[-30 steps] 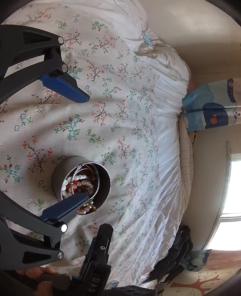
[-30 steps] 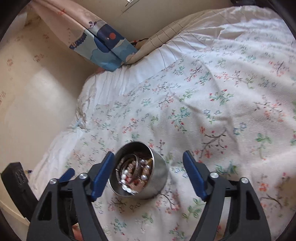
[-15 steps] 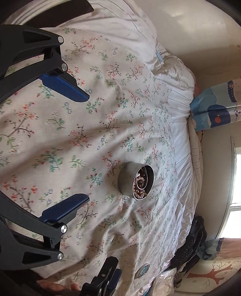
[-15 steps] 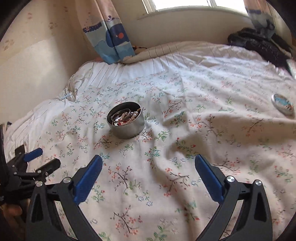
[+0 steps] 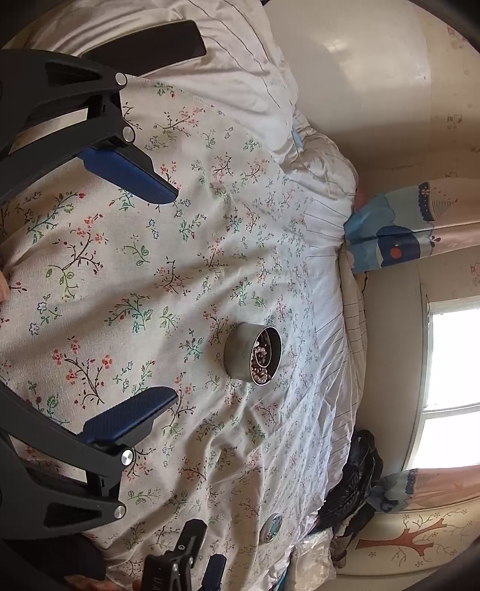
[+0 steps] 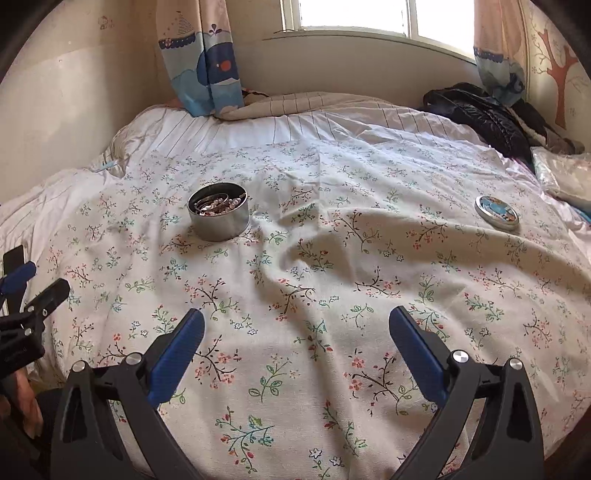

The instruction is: Organize jewelry

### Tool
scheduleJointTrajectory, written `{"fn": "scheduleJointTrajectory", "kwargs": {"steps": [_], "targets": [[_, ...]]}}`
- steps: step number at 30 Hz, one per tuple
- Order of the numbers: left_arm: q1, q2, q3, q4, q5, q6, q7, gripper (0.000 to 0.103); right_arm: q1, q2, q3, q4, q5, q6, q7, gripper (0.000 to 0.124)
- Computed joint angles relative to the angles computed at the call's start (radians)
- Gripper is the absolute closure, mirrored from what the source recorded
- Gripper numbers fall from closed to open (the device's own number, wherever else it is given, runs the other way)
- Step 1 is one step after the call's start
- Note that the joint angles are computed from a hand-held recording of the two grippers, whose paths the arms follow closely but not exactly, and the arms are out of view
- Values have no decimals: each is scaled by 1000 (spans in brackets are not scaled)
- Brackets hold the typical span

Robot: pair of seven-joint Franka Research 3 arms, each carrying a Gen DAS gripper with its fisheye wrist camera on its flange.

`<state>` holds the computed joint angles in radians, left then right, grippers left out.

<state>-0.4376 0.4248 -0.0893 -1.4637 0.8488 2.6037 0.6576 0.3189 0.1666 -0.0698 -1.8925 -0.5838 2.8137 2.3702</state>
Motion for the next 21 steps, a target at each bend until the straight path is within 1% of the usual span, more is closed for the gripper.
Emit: {"fn": "scheduleJointTrajectory", "kwargs": {"steps": [4, 7, 15, 21], "targets": [[10, -4, -12, -7, -29, 11, 10, 8, 2, -14, -4, -21, -22, 24, 28, 28], [8, -7, -13, -11, -37, 13, 19, 8, -6, -23, -1, -34, -13, 40, 44, 28], [0, -1, -17, -4, -44, 5, 40, 8, -13, -27, 7, -35, -8, 31, 49, 28], [-5, 9, -15, 5, -53, 4, 51, 8, -19, -21, 15, -31, 29, 27, 22, 28]]}}
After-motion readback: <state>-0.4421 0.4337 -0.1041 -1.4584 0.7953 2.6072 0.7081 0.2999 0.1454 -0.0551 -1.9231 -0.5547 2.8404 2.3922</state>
